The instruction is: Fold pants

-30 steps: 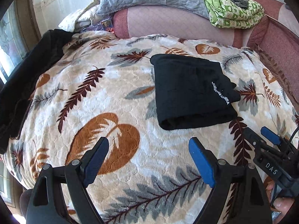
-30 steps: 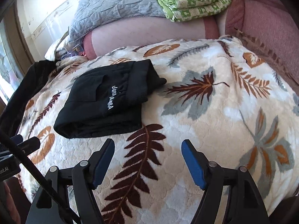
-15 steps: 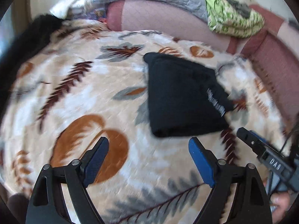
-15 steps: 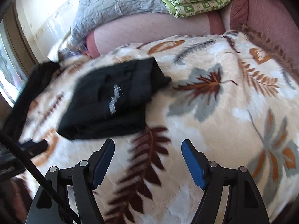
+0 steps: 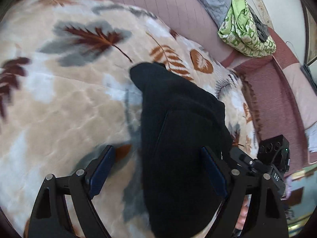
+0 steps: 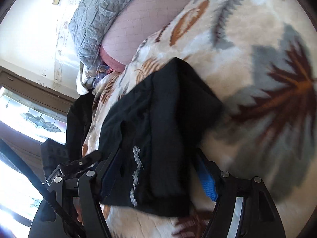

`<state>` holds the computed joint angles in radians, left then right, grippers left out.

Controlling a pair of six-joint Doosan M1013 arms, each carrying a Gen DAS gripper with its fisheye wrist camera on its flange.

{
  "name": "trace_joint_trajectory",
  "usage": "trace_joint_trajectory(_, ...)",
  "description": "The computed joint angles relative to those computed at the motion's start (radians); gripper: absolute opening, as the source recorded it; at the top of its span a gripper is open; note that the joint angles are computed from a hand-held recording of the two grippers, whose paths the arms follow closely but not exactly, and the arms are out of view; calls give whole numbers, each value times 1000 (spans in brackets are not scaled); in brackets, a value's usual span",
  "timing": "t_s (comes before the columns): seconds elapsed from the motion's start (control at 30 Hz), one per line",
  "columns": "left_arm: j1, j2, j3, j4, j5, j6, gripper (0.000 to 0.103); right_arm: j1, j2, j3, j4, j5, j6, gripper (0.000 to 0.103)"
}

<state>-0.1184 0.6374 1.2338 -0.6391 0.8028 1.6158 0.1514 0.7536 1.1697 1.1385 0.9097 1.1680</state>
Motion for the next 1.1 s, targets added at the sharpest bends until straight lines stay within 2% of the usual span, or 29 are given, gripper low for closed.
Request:
trace_joint_trajectory(0.07, -3, 7, -8, -24, -8, 34, 84, 12, 18, -37, -28, 5, 30, 76)
trace_joint_trajectory(0.1, 0, 13, -15, -75, 6, 89, 57, 22, 25, -56, -64, 1, 52, 68)
trace_joint_trajectory(0.13, -1, 18, -26, -77, 23, 102, 49, 29, 30, -72, -97, 0, 68, 52)
trace_joint_trajectory(0.2, -8, 12, -27, -40, 5, 113, 46, 35, 38, -92, -119, 8, 94, 35)
trace_joint_trajectory(0.23, -7, 11, -24, -56, -1, 136, 46, 35, 38, -96, -117, 4, 98, 33)
trace_joint_trajectory(0.37, 6, 28, -56, -93, -1, 156, 45, 47, 26, -116, -171, -34, 100, 31)
trace_joint_trajectory(0.5, 12, 48, -97, -61, -31, 136, 45, 59, 43, -171, -223, -62, 116, 31)
trace_joint_trajectory(0.57, 9, 67, -127, 26, -19, 69, 50, 65, 62, -207, -258, -64, 153, 31)
trace_joint_trajectory(0.63, 9, 79, -135, 70, -10, 34, 59, 73, 84, -239, -313, -63, 198, 31)
trace_joint_trajectory(0.67, 14, 81, -129, 40, -11, 50, 61, 80, 93, -251, -368, -63, 228, 32)
trace_joint_trajectory(0.73, 16, 79, -129, 40, -3, 42, 61, 93, 107, -271, -483, -66, 295, 44)
trace_joint_trajectory(0.8, 17, 70, -128, 43, -1, 36, 61, 91, 92, -236, -455, -100, 295, 47)
trace_joint_trajectory(0.87, 15, 49, -107, 66, -40, 17, 61, 88, 74, -217, -477, -103, 340, 49)
trace_joint_trajectory(0.93, 15, 27, -86, 82, -71, -1, 61, 88, 46, -187, -511, -146, 361, 49)
trace_joint_trajectory(1.03, 9, -5, -55, 154, -129, -72, 61, 101, -23, -116, -669, -268, 461, 52)
trace_joint_trajectory(1.1, 5, -24, -32, 181, -169, -89, 61, 103, -64, -71, -663, -340, 435, 52)
